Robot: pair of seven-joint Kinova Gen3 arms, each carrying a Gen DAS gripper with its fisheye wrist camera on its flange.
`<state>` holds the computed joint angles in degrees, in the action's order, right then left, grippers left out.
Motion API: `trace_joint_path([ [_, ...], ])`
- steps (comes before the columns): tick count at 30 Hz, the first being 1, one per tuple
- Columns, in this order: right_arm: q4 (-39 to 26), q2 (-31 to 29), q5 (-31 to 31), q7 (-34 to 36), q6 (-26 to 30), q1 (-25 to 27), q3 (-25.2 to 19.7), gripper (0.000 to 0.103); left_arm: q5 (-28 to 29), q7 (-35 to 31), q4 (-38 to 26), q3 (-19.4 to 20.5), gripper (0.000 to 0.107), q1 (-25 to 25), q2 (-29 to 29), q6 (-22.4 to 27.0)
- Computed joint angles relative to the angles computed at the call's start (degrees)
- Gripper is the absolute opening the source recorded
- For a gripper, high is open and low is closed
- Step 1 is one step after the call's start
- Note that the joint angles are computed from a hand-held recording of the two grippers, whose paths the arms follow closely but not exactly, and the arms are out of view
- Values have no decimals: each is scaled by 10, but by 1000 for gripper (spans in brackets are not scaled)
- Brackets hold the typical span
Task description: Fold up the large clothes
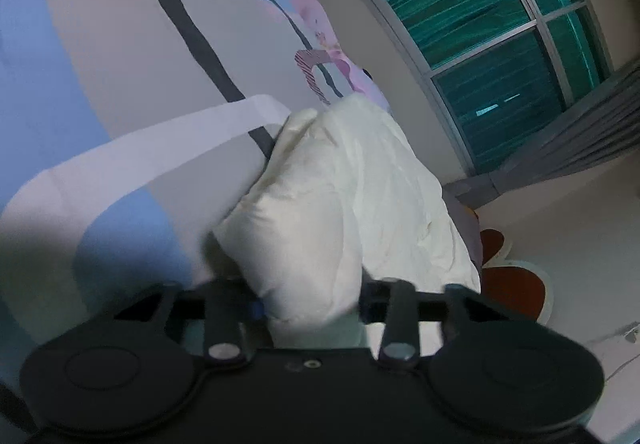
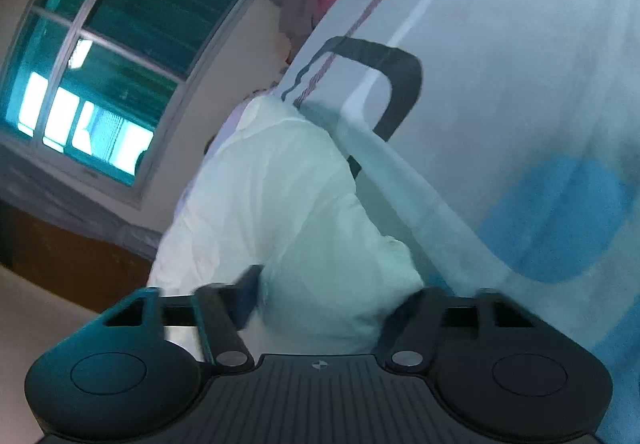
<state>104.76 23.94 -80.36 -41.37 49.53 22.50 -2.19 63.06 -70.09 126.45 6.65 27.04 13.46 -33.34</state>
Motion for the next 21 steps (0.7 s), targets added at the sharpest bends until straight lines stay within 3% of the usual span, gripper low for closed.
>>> trace_joint_path([
  [3, 3, -9, 3, 20, 3, 2, 0, 34, 12, -27, -8, -33, 22, 30, -4, 10],
  [5, 6, -18, -6, 41, 11, 7, 0, 28, 51, -68, -8, -19, 19, 37, -14, -5],
  [7, 11, -28, -7, 48, 14, 2, 3, 26, 62, -78, -6, 12, 18, 19, -21, -23],
  [12, 22, -55, 7, 63, 39, 7, 19, 25, 107, -128, 1, 34, 18, 30, -51, -47],
  [16, 41, -80, 25, 72, 73, 21, 40, 25, 166, -172, 6, 65, 18, 52, -74, -77],
  [21, 64, -109, 58, 83, 126, 48, 72, 25, 226, -172, 24, 104, 18, 93, -90, -129],
])
